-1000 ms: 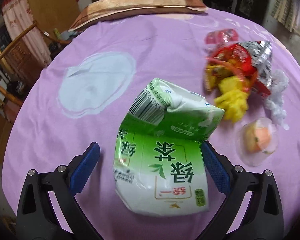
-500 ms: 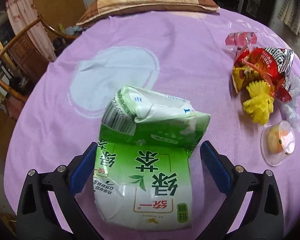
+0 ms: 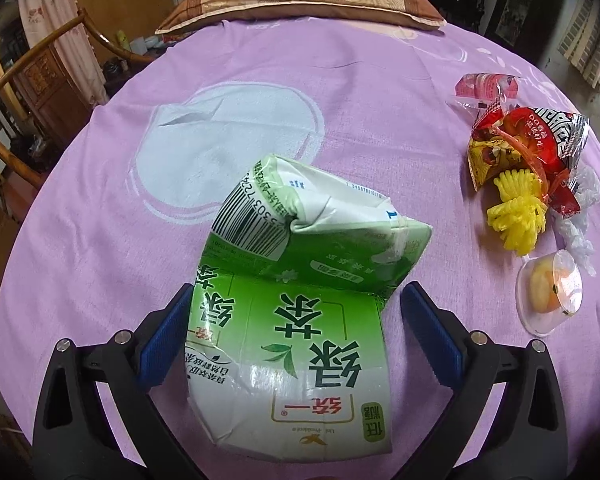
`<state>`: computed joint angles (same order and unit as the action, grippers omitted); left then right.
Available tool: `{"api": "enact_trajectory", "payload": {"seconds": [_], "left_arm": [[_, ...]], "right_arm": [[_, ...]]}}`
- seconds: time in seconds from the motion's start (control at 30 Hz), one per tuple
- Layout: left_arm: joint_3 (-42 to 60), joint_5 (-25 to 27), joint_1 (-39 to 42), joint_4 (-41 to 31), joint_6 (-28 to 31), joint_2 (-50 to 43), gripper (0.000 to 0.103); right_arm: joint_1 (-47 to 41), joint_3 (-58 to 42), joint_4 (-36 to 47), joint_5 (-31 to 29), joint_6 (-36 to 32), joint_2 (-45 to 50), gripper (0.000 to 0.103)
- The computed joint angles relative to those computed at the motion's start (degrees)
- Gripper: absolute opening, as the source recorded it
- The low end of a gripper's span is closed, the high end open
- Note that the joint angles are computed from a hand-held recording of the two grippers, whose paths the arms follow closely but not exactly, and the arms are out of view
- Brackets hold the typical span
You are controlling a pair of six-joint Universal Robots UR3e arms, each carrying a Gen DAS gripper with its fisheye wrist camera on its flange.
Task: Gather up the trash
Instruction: 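Grasp the green tea carton with the left gripper while the right gripper grasps the clear plastic cup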
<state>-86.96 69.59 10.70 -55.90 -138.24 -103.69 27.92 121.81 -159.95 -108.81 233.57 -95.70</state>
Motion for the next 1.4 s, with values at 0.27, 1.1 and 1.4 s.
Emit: {"api": "enact_trajectory", "payload": {"seconds": [0.27, 1.1, 1.4], "left_arm": [[-0.2, -0.1, -0.1, -0.2, 0.2, 0.2, 0.097], [0.4, -1.0, 0.4, -1.6, 0.3, 0.3, 0.097], [4.2, -0.9, -0.5, -2.6, -1.8, -2.4, 0.096]], "right_arm": [[1.3, -12.1, 8.9, -0.4, -5.6, 7.9, 0.096], [-2.7, -17.7, 10.9, 5.1, -9.8, 12.6, 0.052], [-2.7, -19.3, 12.5, 5.5, -9.9, 14.0, 0.058]]}}
